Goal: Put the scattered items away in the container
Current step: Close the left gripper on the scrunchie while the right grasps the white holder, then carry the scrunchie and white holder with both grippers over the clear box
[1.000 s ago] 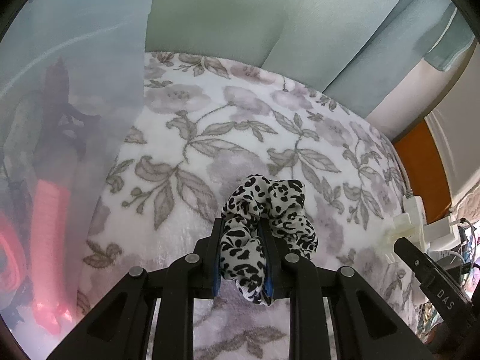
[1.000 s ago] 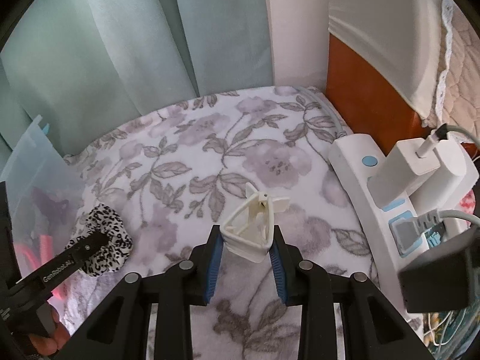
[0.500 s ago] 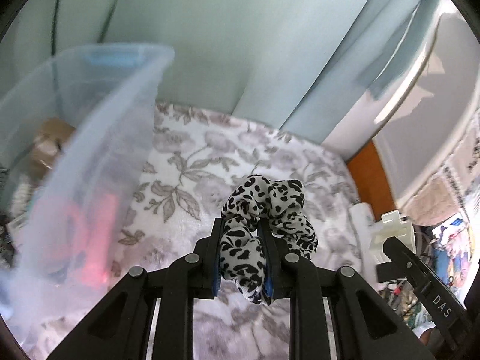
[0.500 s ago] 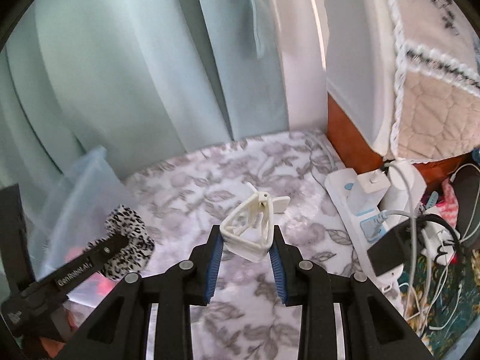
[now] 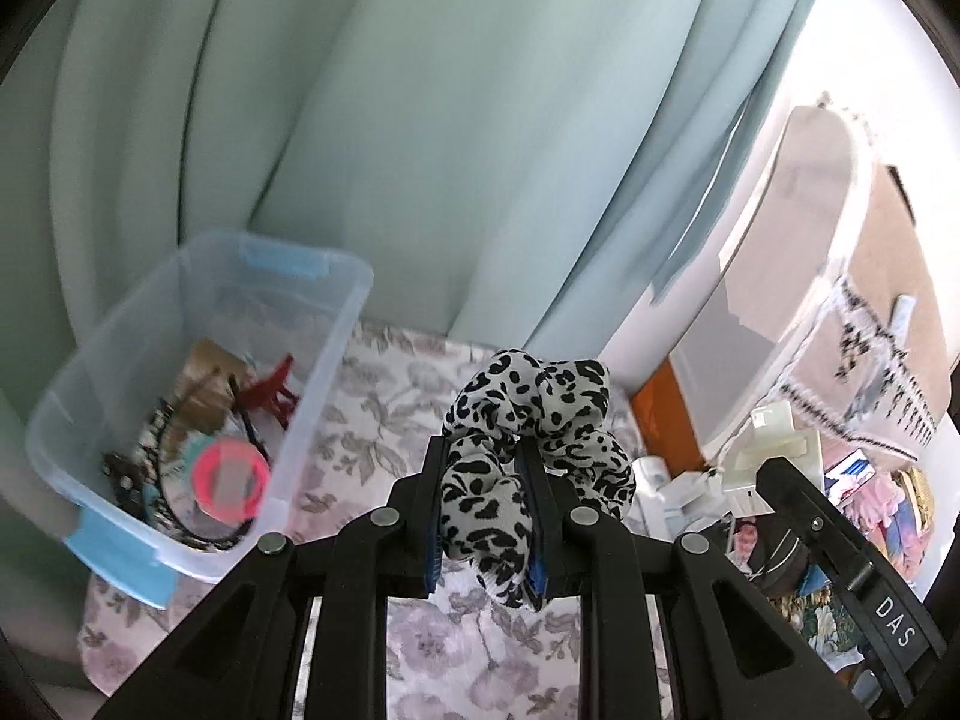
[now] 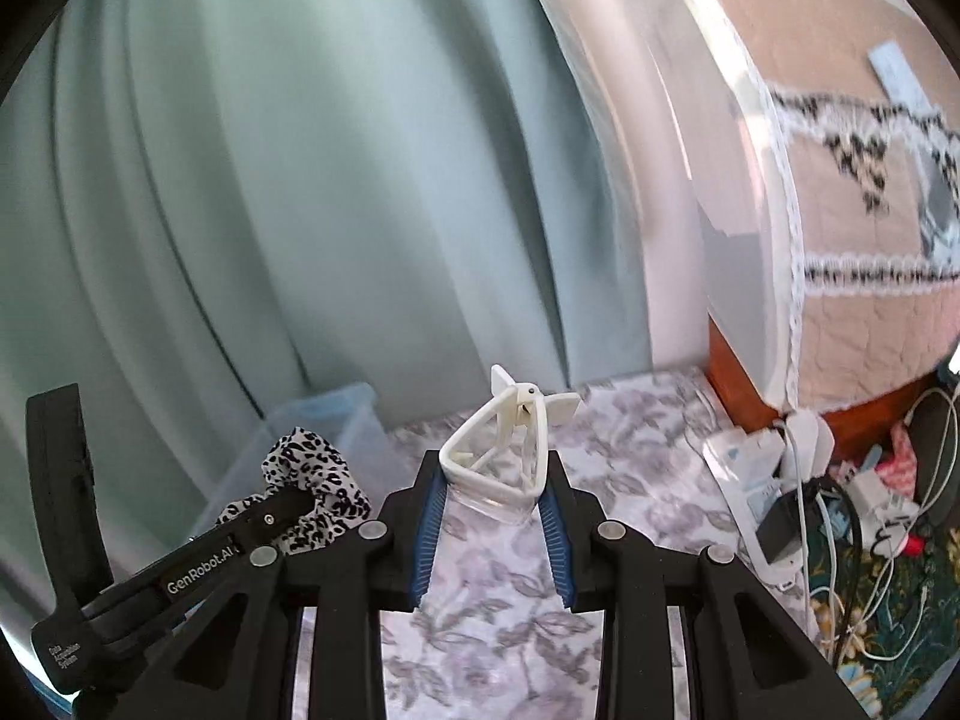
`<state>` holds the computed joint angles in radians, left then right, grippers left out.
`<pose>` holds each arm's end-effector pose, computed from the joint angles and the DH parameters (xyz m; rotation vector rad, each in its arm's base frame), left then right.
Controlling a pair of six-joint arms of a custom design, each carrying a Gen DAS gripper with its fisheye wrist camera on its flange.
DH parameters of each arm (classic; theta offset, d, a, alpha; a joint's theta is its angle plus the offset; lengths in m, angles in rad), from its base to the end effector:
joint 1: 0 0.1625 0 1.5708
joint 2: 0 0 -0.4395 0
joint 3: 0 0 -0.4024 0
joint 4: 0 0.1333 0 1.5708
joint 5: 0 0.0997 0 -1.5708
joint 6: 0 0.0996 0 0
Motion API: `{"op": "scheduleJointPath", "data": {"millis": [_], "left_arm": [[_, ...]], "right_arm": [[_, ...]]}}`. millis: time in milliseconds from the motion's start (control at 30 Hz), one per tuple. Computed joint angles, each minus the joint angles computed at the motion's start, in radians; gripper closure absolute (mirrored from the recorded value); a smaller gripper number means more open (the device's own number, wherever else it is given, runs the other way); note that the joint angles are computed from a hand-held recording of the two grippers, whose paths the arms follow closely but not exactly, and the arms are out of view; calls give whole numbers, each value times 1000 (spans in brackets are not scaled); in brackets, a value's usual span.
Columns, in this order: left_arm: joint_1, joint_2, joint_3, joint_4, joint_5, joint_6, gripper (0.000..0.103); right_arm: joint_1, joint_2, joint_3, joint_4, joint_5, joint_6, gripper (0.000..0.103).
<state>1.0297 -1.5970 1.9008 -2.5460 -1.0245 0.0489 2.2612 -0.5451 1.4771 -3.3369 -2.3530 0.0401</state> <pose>-0.1007 -0.5268 0.4769 0.5095 2.5454 -1.0506 0.5168 -0.5265 0.0937 0.3473 -2.3874 1.3316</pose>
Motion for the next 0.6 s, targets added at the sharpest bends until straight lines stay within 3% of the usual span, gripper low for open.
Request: {"op": "scheduleJointPath", "data": {"millis": [300, 600], "left_arm": [[-64, -94, 5, -8, 29, 35, 81], [-86, -155, 4, -17, 56, 46, 81]], "right_arm": [[68, -4, -23, -66, 19, -65, 70], [112, 35, -89, -49, 42, -131, 70]]}}
